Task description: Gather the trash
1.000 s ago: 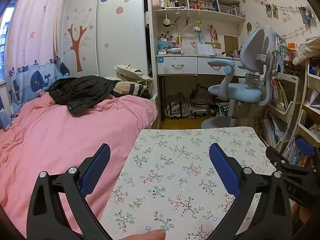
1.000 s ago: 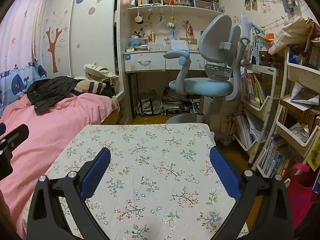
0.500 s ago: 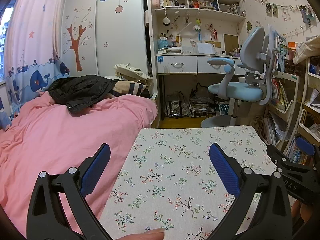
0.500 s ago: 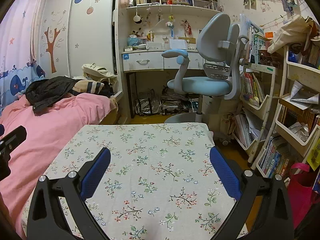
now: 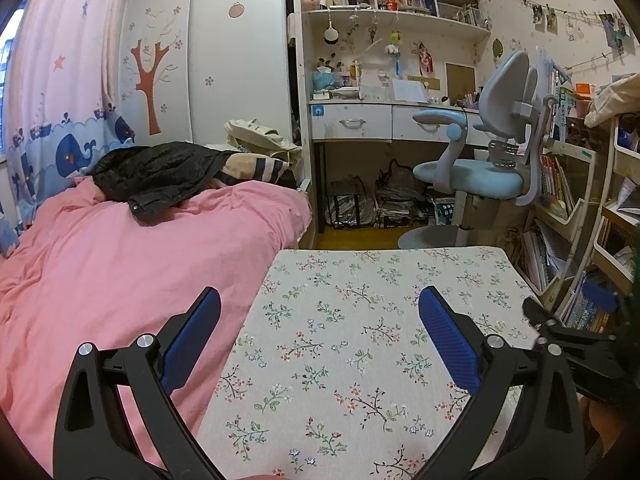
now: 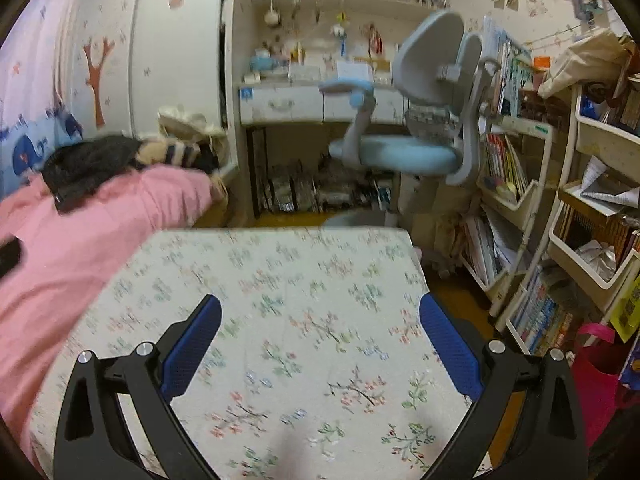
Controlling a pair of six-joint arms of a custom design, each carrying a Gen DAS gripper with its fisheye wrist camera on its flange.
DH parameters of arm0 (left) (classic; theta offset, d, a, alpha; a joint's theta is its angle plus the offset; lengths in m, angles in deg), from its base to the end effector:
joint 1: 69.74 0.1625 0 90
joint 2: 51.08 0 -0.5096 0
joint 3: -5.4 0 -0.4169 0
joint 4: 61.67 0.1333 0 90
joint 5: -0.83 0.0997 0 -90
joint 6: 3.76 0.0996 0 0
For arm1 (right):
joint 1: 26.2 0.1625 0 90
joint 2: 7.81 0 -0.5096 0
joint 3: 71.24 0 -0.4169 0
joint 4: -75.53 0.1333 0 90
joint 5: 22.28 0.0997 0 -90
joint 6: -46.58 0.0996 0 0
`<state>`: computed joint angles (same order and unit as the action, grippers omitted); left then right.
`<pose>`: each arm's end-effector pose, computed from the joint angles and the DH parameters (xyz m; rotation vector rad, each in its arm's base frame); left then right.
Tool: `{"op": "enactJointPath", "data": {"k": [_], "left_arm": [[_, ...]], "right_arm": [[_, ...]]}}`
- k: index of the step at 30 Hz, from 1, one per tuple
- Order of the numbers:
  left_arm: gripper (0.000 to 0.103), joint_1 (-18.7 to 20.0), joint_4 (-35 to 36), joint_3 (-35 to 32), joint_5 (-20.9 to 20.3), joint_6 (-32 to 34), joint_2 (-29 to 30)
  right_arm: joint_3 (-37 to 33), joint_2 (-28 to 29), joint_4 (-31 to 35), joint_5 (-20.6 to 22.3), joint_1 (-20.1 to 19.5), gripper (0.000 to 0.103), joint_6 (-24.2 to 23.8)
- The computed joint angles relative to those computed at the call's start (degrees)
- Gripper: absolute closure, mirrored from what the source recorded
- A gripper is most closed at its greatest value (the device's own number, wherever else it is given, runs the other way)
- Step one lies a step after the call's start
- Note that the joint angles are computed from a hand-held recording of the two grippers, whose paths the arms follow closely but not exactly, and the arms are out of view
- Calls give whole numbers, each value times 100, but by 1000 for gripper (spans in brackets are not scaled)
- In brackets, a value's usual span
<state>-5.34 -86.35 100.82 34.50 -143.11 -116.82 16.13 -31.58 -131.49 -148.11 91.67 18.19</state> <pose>-0.0720 -0.6507 0.3165 0.2206 1.7987 -1.3639 0.4291 -0.6509 0.0264 0.7488 -2.1882 1.1453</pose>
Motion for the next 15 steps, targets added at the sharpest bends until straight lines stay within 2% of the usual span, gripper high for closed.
{"op": "enactJointPath", "data": {"k": [2, 4, 6, 10, 15], "left_arm": [[7, -8, -104, 15, -98, 168, -20], [7, 4, 137, -60, -123, -2, -29], [7, 31, 602, -208, -142, -409, -27], [7, 111, 1586, -631, -288, -1199, 59], [7, 212, 1821, -757, -421, -1616, -13]], "right_arm": [[-128, 19, 550, -263, -66, 8, 187], [-255, 40, 1146, -490, -159, 8, 404], [-359, 83, 1486, -683, -219, 8, 535], [-545, 89, 2499, -918, -370, 8, 1194], [-732, 180, 3093, -1053, -431, 8, 1392]]}}
